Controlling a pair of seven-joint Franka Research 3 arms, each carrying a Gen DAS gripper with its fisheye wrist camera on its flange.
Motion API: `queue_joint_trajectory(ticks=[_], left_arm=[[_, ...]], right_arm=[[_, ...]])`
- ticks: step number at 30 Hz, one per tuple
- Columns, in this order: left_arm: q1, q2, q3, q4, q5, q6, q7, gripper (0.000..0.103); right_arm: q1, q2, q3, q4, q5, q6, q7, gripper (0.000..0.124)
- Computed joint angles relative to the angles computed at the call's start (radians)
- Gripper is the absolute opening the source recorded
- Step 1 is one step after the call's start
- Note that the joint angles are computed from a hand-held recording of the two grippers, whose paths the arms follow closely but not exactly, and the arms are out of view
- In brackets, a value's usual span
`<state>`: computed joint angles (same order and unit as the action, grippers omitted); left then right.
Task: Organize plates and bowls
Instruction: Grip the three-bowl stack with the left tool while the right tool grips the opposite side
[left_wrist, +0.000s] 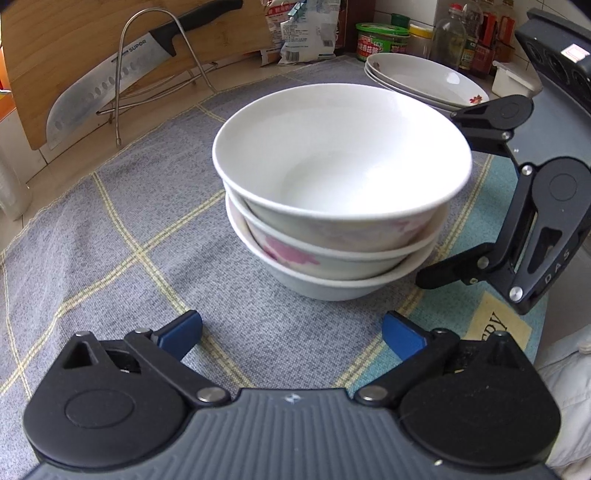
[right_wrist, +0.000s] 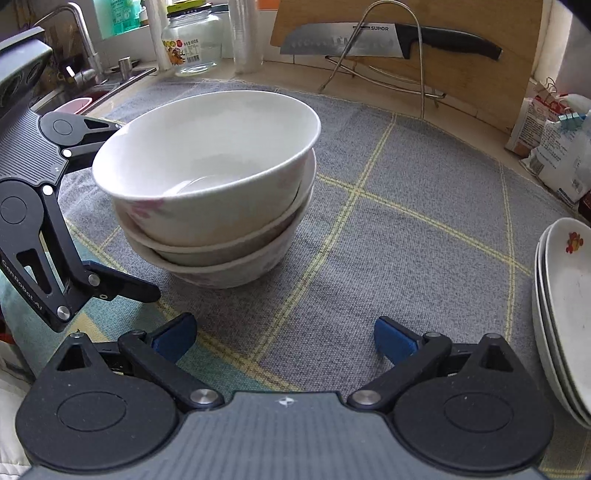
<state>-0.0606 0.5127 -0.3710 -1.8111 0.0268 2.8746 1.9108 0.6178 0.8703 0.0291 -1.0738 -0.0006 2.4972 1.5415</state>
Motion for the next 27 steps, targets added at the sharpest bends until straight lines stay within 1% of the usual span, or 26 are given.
queue_joint_trajectory(ticks=[2,4,10,12,13,17,19,21,22,24,25,26,27], left_arm=[[0.009,0.003,-0.01,-0.006,-0.004,0.017,0.009,0.103],[0.017,0.005,-0.018,-0.006,-0.007,0.02,0.019,0.103],[0.026,0.006,-0.027,-0.017,-0.01,0.05,0.021,0.103],[0.041,0.01,-0.043,-0.019,-0.012,0.062,0.035,0.103],[0.059,0.011,-0.062,-0.029,-0.018,0.077,0.054,0.103],[0.13,0.036,-0.139,-0.028,-0.035,0.092,0.138,0.103],[0.144,0.042,-0.155,-0.022,-0.041,0.085,0.162,0.103],[0.181,0.057,-0.194,-0.018,-0.055,0.083,0.215,0.103],[0.196,0.064,-0.211,-0.013,-0.061,0.078,0.241,0.103],[0.221,0.076,-0.24,0.002,-0.08,0.049,0.286,0.102],[0.247,0.085,-0.269,0.012,-0.099,0.025,0.323,0.102],[0.274,0.096,-0.299,0.02,-0.122,0.004,0.368,0.102],[0.285,0.102,-0.312,0.027,-0.138,-0.009,0.399,0.102]], right_arm=[[-0.013,-0.003,0.014,-0.014,0.006,0.025,-0.036,0.103],[-0.025,-0.021,0.027,-0.059,0.018,0.072,-0.07,0.103],[-0.072,-0.09,0.078,-0.25,0.088,0.299,-0.182,0.103],[-0.076,-0.098,0.084,-0.275,0.105,0.333,-0.21,0.103],[-0.071,-0.099,0.077,-0.278,0.109,0.337,-0.211,0.103],[-0.033,-0.091,0.029,-0.245,0.1,0.294,-0.169,0.103],[-0.027,-0.088,0.022,-0.236,0.095,0.282,-0.154,0.103],[-0.024,-0.076,0.017,-0.201,0.085,0.238,-0.144,0.103],[-0.023,-0.058,0.016,-0.161,0.079,0.2,-0.143,0.103],[-0.024,-0.036,0.018,-0.101,0.069,0.132,-0.144,0.103],[-0.025,-0.026,0.022,-0.075,0.062,0.105,-0.156,0.103],[-0.025,-0.021,0.026,-0.064,0.054,0.101,-0.173,0.103],[-0.026,-0.016,0.03,-0.054,0.05,0.103,-0.19,0.103]])
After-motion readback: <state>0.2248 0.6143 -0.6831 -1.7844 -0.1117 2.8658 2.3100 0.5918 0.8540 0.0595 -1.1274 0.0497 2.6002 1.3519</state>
